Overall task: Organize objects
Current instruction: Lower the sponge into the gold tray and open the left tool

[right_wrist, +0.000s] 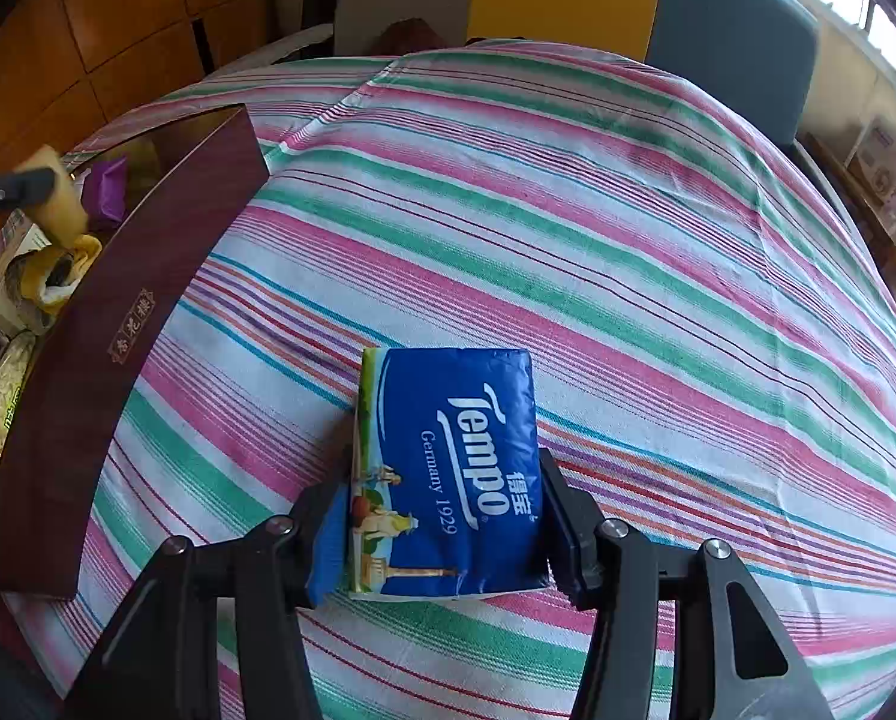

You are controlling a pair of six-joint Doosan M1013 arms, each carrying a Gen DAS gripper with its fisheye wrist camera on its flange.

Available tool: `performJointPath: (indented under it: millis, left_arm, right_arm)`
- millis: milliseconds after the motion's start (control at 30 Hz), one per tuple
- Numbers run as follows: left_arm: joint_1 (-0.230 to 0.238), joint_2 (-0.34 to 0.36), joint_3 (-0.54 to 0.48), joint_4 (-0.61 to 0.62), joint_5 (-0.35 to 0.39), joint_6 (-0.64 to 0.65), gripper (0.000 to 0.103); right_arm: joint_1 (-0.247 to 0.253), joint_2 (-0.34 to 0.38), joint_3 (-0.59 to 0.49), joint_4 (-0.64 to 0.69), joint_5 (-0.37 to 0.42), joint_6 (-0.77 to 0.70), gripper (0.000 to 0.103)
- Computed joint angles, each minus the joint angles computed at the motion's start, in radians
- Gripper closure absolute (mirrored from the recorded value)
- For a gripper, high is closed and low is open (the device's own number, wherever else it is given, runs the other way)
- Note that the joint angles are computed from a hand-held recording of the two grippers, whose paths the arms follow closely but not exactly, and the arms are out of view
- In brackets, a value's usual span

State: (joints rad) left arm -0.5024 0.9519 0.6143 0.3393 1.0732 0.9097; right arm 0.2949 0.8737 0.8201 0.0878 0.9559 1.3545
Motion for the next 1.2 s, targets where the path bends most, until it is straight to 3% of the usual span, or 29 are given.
performJointPath:
  millis: [67,167,667,933,1200]
  left_arm:
    - [-0.001,0.031,-0.046,0.020,0.062,0.020,0.037]
    - [0.001,0.032,-0.033,0.018,0.064,0.014,0.033]
    - [-0.047,-0.200,0.325,0.257,-0.166,-0.231,0.028]
    - [-0.060,-0.281,0.451,0.303,-0.220,-0.335,0.028]
    - [-0.069,-0.333,0.536,0.331,-0.246,-0.411,0.028]
  right_arm:
    - [0.000,0.000,-0.001,0.000,0.000,-0.002,0.048]
    - [-0.001,0.001,0.000,0.004,-0.002,-0.003,0.048]
    - [0.004,0.000,0.002,-0.016,-0.012,0.002,0.048]
    - [0.014,-0.007,0.012,-0.069,-0.015,0.086,0.050]
    - [0.038,-0.022,0.043,-0.193,-0.040,0.282,0.051]
